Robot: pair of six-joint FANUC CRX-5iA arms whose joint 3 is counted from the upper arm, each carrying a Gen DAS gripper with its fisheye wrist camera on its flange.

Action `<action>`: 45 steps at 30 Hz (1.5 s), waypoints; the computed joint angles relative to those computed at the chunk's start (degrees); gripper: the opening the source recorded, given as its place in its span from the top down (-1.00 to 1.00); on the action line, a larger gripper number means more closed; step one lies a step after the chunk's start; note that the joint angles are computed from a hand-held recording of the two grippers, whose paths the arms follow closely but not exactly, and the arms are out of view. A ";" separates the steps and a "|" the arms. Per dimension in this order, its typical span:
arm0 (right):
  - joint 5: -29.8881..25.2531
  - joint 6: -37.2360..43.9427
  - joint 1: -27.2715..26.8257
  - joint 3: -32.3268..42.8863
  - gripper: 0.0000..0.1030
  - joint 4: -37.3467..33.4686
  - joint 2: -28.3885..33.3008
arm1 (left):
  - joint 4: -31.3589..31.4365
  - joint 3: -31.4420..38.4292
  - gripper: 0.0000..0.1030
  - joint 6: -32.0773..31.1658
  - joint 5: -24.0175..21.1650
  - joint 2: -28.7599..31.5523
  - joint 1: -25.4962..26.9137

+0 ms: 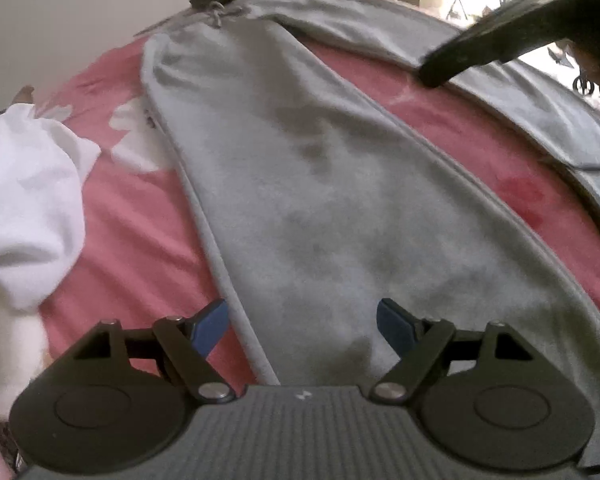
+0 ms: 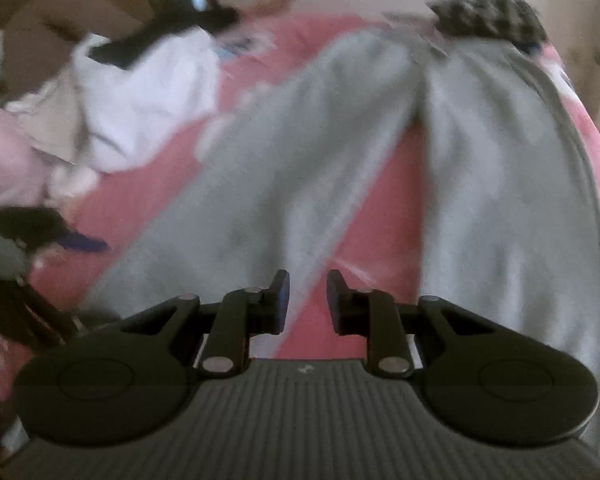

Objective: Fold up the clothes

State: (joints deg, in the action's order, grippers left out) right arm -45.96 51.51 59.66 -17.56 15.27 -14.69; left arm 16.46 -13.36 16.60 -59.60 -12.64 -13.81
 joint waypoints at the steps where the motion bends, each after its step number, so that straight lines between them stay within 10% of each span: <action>1: 0.74 2.04 0.38 0.44 0.61 -2.14 0.87 | -0.79 -0.56 -0.60 -0.42 0.03 -0.55 -0.07; 7: -6.08 12.81 6.93 0.32 0.60 -12.15 1.45 | 0.94 -5.07 -0.60 -7.89 3.16 -4.05 0.94; 15: -27.09 32.62 8.31 7.77 0.63 -32.29 -1.69 | -1.16 -3.16 -0.63 -1.09 1.01 -2.33 0.43; 24: -10.17 26.30 15.07 0.78 0.60 -17.39 -2.64 | -2.71 -4.52 -0.65 1.16 2.83 -4.25 -0.24; 31: -23.60 48.96 10.85 9.02 0.64 -44.86 1.54 | -2.40 -5.04 -0.64 0.59 4.67 -4.63 -0.15; 40: -2.50 26.17 15.10 0.62 0.59 -19.61 -0.92 | -4.14 -1.81 -0.63 8.16 0.75 -2.54 -0.47; 45: -7.70 44.30 13.72 6.04 0.59 -38.13 3.43 | -4.02 -1.93 -0.63 8.73 0.59 -2.63 -0.40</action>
